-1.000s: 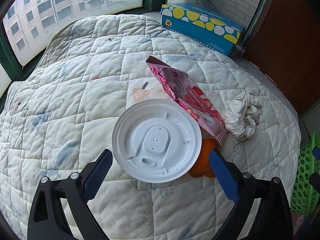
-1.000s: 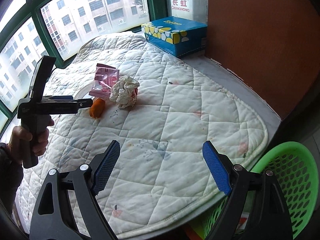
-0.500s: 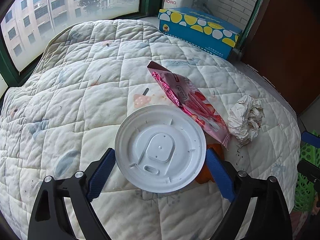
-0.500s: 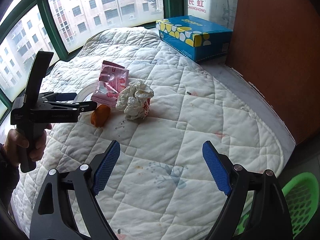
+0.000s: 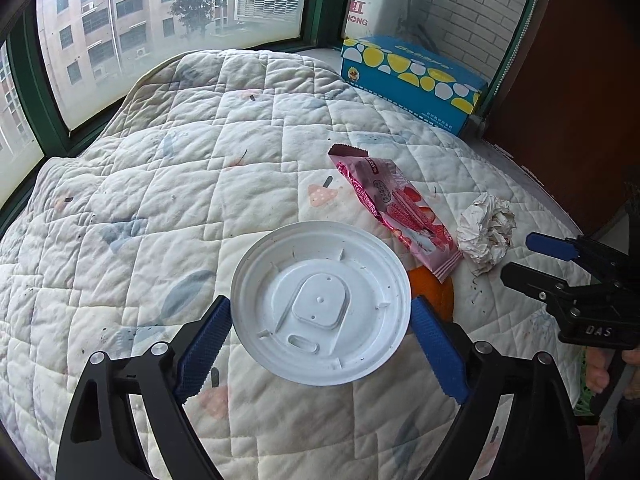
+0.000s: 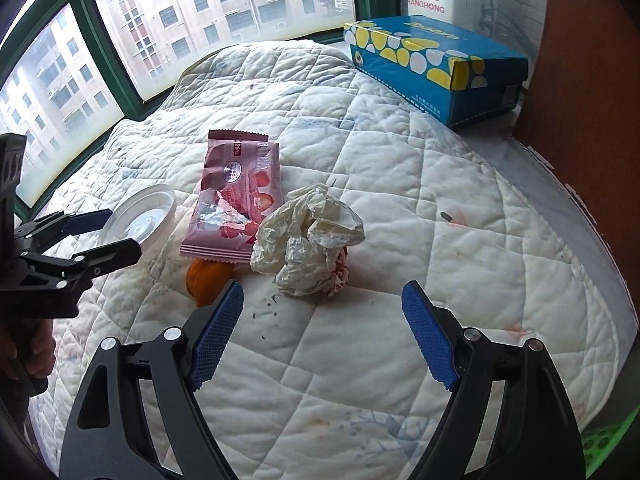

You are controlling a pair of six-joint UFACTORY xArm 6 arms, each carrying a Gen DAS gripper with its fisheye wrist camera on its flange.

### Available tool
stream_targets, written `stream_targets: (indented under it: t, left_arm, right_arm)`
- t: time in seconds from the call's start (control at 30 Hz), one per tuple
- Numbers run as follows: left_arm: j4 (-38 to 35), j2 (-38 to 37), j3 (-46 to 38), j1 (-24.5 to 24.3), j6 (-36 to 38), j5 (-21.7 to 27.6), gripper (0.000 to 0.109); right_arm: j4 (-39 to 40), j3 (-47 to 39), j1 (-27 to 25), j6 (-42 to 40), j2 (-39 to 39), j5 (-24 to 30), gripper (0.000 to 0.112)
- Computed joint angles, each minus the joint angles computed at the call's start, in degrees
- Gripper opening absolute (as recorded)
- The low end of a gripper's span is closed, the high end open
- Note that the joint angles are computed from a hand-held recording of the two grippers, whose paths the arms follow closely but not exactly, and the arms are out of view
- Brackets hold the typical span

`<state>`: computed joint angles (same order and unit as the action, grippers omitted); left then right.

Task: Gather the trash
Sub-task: 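Grasp the white lid with the left tool while the right grasps the crumpled tissue, then carry the crumpled tissue and white lid toward the green basket with both tools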

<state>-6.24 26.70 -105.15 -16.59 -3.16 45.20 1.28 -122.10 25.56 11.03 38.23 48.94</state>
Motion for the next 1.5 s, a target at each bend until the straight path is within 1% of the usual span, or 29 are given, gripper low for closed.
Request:
stream_targets:
  t: [0.07, 0.13, 0.2, 0.23, 0.37, 0.43, 0.47, 0.57, 0.6, 0.77, 0.83, 1.0, 1.33, 1.5]
  left_arm:
    - [0.2, -1.4, 1.9, 0.1, 0.1, -0.6, 0.086]
    - [0.2, -2.6, 3.4, 0.2, 0.1, -0.9, 0.086]
    - [0.0, -3.7, 5.0, 0.4, 0.3, -1.5, 0.086]
    - [0.1, -4.2, 5.5, 0.4, 0.2, -1.6, 0.086]
    - [-0.1, -6.2, 8.3, 0.5, 0.1, -2.6, 0.086]
    - [-0.5, -7.1, 9.6, 0.4, 0.0, -2.9, 0.086]
    - [-0.4, -7.6, 10.2, 0.4, -0.2, -3.1, 0.086]
    - [-0.4, -9.3, 12.2, 0.2, -0.6, -3.8, 0.086]
    - [-0.4, -9.8, 12.8, 0.2, -0.8, -4.0, 0.086]
    - [-0.3, -12.8, 15.9, -0.2, -1.8, -5.2, 0.086]
    - [-0.1, -13.8, 16.8, -0.5, -2.4, -5.3, 0.086]
    - [0.5, -16.8, 19.2, -1.6, -3.5, -5.9, 0.086]
    - [2.8, -23.4, 24.0, -5.8, -6.4, -7.2, 0.086]
    - [3.7, -26.1, 25.6, -8.2, -7.7, -7.7, 0.086]
  right_arm:
    - [-0.3, -4.1, 0.1, 0.4, 2.8, 1.4, 0.077]
    - [-0.4, -8.1, 0.1, 0.7, 5.5, 3.2, 0.070]
    - [0.6, -11.8, 0.0, 0.5, 7.9, 4.8, 0.068]
    - [1.1, -12.9, -0.1, 0.4, 8.6, 5.2, 0.064]
    - [1.2, -13.1, 0.3, 0.0, 8.5, 5.0, 0.051]
    - [0.9, -11.0, 0.5, -0.1, 7.1, 4.1, 0.039]
    - [0.5, -10.7, 0.6, 0.1, 6.8, 4.0, 0.037]
    - [1.1, -6.9, 0.4, 0.3, 4.3, 2.4, 0.036]
    - [0.8, -5.7, 0.4, 0.5, 3.5, 1.8, 0.034]
    - [0.4, 1.7, 0.6, 0.7, -1.7, -1.4, 0.033]
    - [-0.4, 6.0, 0.8, 1.2, -4.7, -3.5, 0.033]
    - [0.6, 15.6, 1.1, 1.4, -12.3, -7.5, 0.033]
    - [-3.3, 32.4, 2.2, 5.2, -27.2, -12.0, 0.033]
    - [-7.3, 40.6, 2.2, 8.7, -35.1, -14.0, 0.033]
